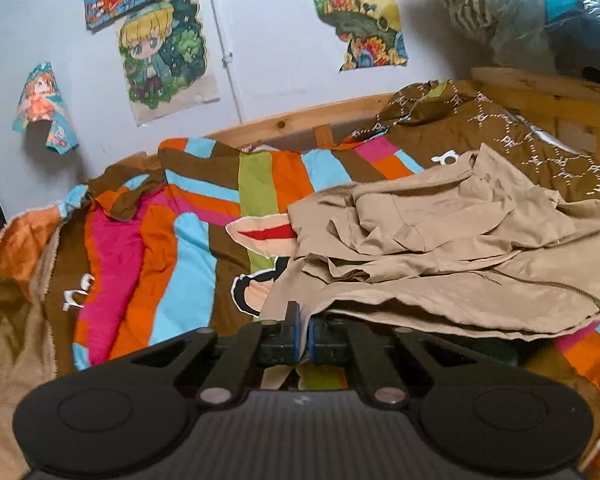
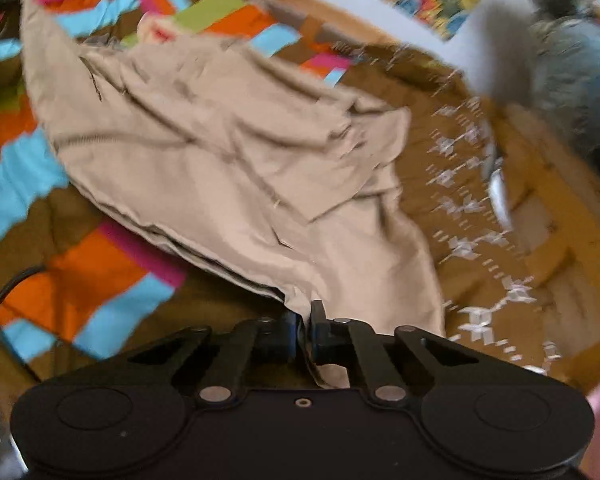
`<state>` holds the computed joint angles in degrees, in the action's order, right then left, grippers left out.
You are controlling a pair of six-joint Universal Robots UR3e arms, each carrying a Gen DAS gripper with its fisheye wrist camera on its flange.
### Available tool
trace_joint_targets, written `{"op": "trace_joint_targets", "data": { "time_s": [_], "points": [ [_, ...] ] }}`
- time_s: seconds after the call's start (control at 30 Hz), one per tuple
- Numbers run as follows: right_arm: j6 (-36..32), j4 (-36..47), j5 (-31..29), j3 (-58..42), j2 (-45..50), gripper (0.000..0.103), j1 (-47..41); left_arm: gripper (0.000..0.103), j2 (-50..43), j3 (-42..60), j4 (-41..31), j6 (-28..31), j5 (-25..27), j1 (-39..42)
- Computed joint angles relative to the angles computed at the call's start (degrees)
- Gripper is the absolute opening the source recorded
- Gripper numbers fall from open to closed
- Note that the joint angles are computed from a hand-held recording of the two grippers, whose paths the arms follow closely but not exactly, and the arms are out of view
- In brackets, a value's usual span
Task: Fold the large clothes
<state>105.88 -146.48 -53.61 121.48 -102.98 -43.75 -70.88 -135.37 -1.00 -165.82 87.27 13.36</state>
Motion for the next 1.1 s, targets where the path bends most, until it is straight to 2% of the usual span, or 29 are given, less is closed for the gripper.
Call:
{"op": "trace_joint_targets", "data": {
  "time_s": [0.07,0.13,0.23,0.3,0.37,0.43,0.47,0.5,0.57,0.63,0.7,0.8,0.87,0.97,1.1],
  "points": [
    [-1.95,4.32,3.68,-0.25,-4.56,0.004,-3.06,0.003,6.22,-0.31,-5.40,1.12,-2.50,2.59],
    [-3.96,11.35,6.87,-2.78,-8.49,0.003,-5.92,0.003,14.02,0.47,-14.61,3.28,-7.96,7.58],
    [-9.13,26.28,11.63,-8.12,-13.54,0.003,-10.96,0.003,25.88,4.06,-33.95,9.28,-18.94,18.16],
    [-14.61,38.42,14.13,-11.37,-17.62,0.003,-14.94,0.003,29.43,7.27,-43.27,12.91,-22.76,22.48],
    [-19.18,48.40,15.81,-14.64,-20.23,0.003,-18.23,0.003,28.41,9.84,-46.04,13.32,-22.81,22.68],
    [-20.30,52.22,16.82,-16.21,-20.93,0.003,-19.60,0.003,21.48,12.68,-41.54,10.55,-17.59,17.33],
    [-18.44,50.22,16.89,-15.61,-20.87,0.003,-19.11,0.003,17.39,14.28,-38.68,9.02,-14.55,14.35],
    [-14.11,43.91,16.31,-13.91,-20.04,0.003,-17.18,0.004,12.26,16.72,-35.63,7.33,-10.93,10.86],
    [-2.59,24.46,13.09,-10.99,-14.30,0.004,-10.30,0.004,2.27,23.04,-32.42,4.84,-4.89,5.27],
    [7.33,8.76,6.40,-13.06,-4.60,0.005,-1.87,0.004,-8.82,31.80,-31.39,3.26,-0.63,1.74],
    [14.38,1.30,0.34,-19.46,5.42,0.006,5.26,0.004,-18.97,40.65,-31.35,2.30,2.19,-0.36],
    [21.69,-3.03,-7.35,-33.92,21.54,0.007,14.10,0.004,-35.27,57.97,-35.61,0.22,6.02,-2.62],
    [25.96,-2.90,-10.90,-45.47,32.43,0.008,18.20,0.005,-45.11,69.40,-38.97,-0.44,7.61,-3.45],
    [31.15,0.50,-14.84,-62.93,47.56,0.008,22.30,0.005,-56.47,83.09,-43.66,0.74,7.84,-3.63],
    [37.47,9.97,-19.22,-86.93,65.40,0.008,26.34,0.005,-69.83,100.72,-50.88,1.77,9.25,-4.38]
  ]
}}
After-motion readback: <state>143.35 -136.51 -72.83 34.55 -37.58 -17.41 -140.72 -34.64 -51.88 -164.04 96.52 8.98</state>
